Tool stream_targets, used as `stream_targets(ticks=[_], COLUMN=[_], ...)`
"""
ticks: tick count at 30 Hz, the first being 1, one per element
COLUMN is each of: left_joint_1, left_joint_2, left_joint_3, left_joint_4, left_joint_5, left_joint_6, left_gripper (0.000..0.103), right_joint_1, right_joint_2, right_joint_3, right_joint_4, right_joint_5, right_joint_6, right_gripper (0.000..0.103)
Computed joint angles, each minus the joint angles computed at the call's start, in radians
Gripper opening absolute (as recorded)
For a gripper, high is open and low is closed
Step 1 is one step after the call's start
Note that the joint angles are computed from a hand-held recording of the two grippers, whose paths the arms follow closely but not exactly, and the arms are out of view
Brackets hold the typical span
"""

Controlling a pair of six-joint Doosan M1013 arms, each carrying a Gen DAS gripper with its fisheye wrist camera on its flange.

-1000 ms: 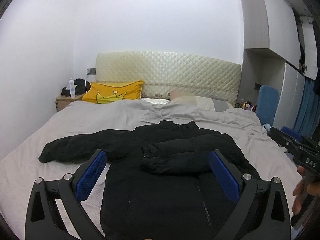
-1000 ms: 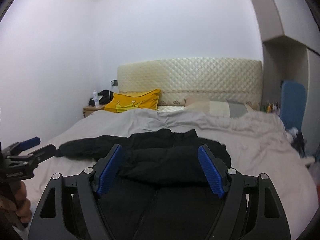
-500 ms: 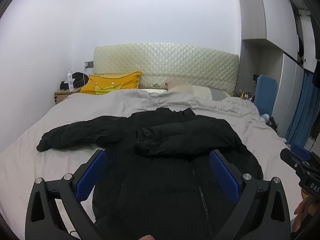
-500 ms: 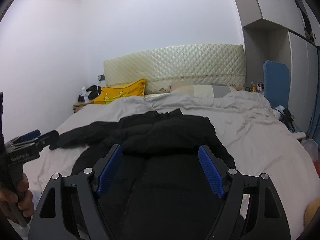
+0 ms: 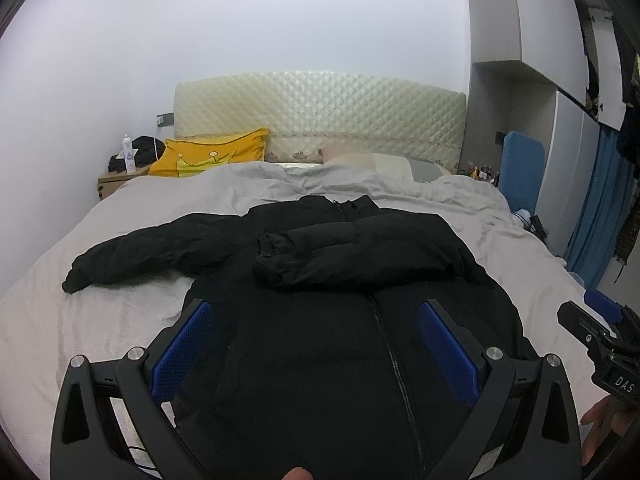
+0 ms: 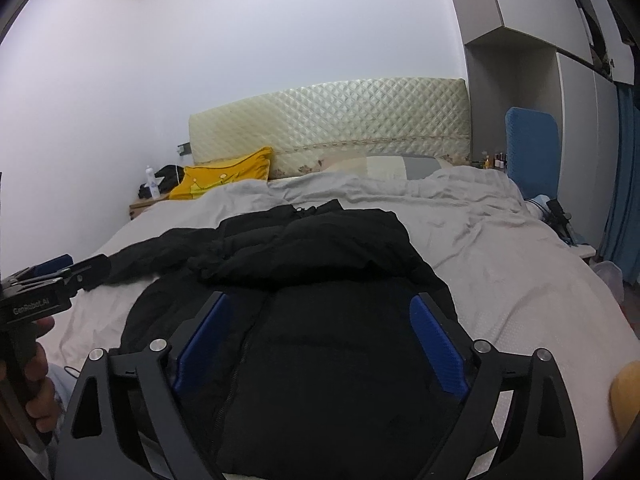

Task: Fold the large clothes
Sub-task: 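Move the left gripper to the sleeve cuff nearest it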

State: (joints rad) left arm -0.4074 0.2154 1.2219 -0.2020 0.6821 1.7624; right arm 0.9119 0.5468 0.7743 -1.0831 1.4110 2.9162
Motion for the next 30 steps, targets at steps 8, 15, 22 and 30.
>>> stream_targets(ticks=[8,15,22,30], left_joint_1=[0.025,0.062,0.141,0.230], left_joint_2=[0.021,0.063,0.140,0.289], left_joint_3=[-0.027,-0.091,-0.213,-0.447], left_joint_4=[-0.067,-0.066,-0.098,-0.056], left_joint_5=[0.048,0.122,0.199,0.314], left_joint_6=[0.068,0.100,0.098,0.046], left_gripper=[0.103,0.103,0.103,0.103], right_joint_1=[0.003,0.006,0.009,0.010], right_joint_2=[-0.001,-0.003,-0.005,0.000], right_joint_3=[0.009,0.016,0.021,0.014], right_joint_4=[-0.012,-0.005,0.000,-0.001], right_joint_5=[0.006,0.020,0.025,0.035], right_joint_6=[-0.003,0.007,0.018,0.018], right_gripper=[0.103,0.103,0.103,0.103])
